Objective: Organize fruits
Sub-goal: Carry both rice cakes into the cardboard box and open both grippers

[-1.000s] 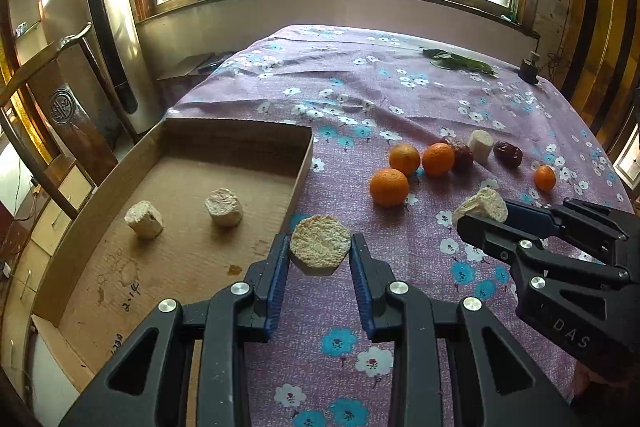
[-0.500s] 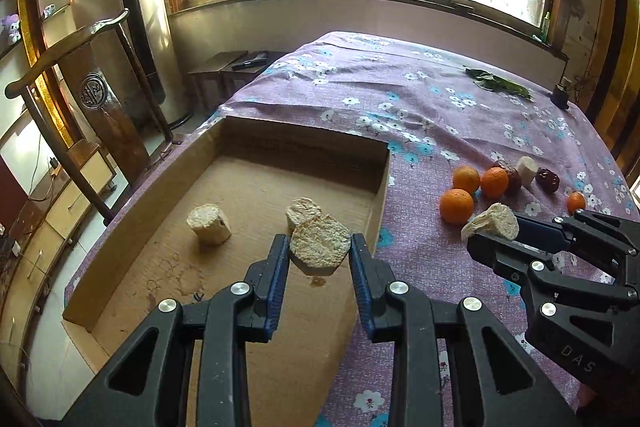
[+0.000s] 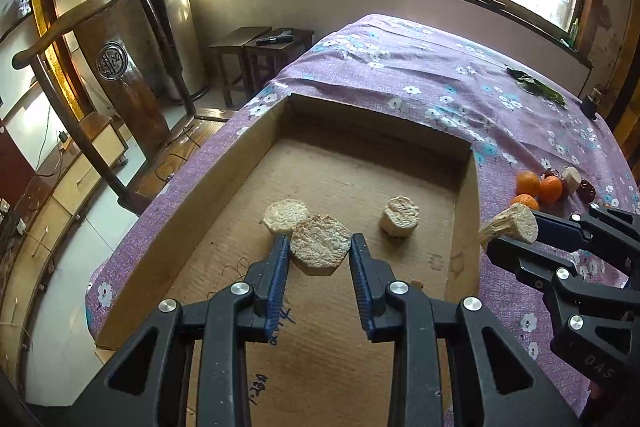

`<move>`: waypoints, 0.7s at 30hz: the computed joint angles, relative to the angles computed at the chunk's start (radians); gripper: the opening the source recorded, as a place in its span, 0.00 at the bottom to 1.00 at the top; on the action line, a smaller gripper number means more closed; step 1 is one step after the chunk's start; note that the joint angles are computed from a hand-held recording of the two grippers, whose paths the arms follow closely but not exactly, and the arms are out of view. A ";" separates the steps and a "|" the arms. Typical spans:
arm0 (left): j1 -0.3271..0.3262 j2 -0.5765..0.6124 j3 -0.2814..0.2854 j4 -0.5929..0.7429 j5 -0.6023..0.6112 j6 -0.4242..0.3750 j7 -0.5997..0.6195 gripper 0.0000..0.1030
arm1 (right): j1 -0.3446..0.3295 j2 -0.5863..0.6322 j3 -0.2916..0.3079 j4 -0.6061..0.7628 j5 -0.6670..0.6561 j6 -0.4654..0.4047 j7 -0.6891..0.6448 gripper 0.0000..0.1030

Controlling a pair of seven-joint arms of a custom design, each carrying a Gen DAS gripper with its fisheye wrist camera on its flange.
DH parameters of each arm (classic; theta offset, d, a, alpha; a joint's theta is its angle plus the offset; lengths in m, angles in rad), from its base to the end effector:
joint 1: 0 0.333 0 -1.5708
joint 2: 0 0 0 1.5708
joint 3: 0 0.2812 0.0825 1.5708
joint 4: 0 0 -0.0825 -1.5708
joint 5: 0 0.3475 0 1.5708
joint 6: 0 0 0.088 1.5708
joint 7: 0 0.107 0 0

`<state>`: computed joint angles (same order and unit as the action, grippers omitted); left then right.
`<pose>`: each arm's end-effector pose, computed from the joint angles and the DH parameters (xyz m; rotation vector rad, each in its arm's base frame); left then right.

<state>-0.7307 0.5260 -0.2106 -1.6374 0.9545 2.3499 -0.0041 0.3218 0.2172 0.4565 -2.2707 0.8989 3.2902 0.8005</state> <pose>0.4102 -0.5128 0.3304 -1.8822 1.7893 -0.6285 0.4337 0.3071 0.3331 -2.1053 1.1641 -0.3454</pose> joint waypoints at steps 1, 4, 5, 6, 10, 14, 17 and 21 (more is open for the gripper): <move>0.009 -0.002 -0.003 -0.010 -0.010 0.011 0.005 0.29 | 0.026 0.007 -0.026 0.010 -0.018 -0.011 0.010 0.30; 0.023 -0.002 -0.006 -0.023 -0.029 0.026 0.015 0.29 | 0.094 0.037 -0.096 0.050 -0.071 -0.048 0.044 0.30; 0.023 0.004 -0.007 -0.017 -0.035 0.019 0.024 0.29 | 0.095 0.048 -0.095 0.064 -0.076 -0.058 0.043 0.30; 0.023 0.009 -0.007 -0.011 -0.041 0.013 0.035 0.29 | 0.108 0.060 -0.109 0.078 -0.088 -0.073 0.049 0.30; 0.010 0.033 -0.005 0.031 -0.054 -0.044 0.079 0.29 | 0.189 0.110 -0.197 0.132 -0.171 -0.131 0.115 0.30; 0.019 0.046 -0.003 0.045 -0.081 -0.048 0.105 0.29 | 0.232 0.148 -0.245 0.171 -0.241 -0.177 0.175 0.30; 0.023 0.059 -0.005 0.059 -0.101 -0.052 0.133 0.29 | 0.257 0.172 -0.276 0.196 -0.295 -0.207 0.220 0.31; 0.023 0.062 0.000 0.063 -0.115 -0.050 0.137 0.39 | 0.282 0.186 -0.301 0.206 -0.351 -0.208 0.267 0.31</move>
<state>-0.7081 0.5876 -0.2105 -1.5745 0.8397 2.2996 0.1329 0.6037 0.4031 0.1553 -2.0644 0.5476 3.0820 1.0676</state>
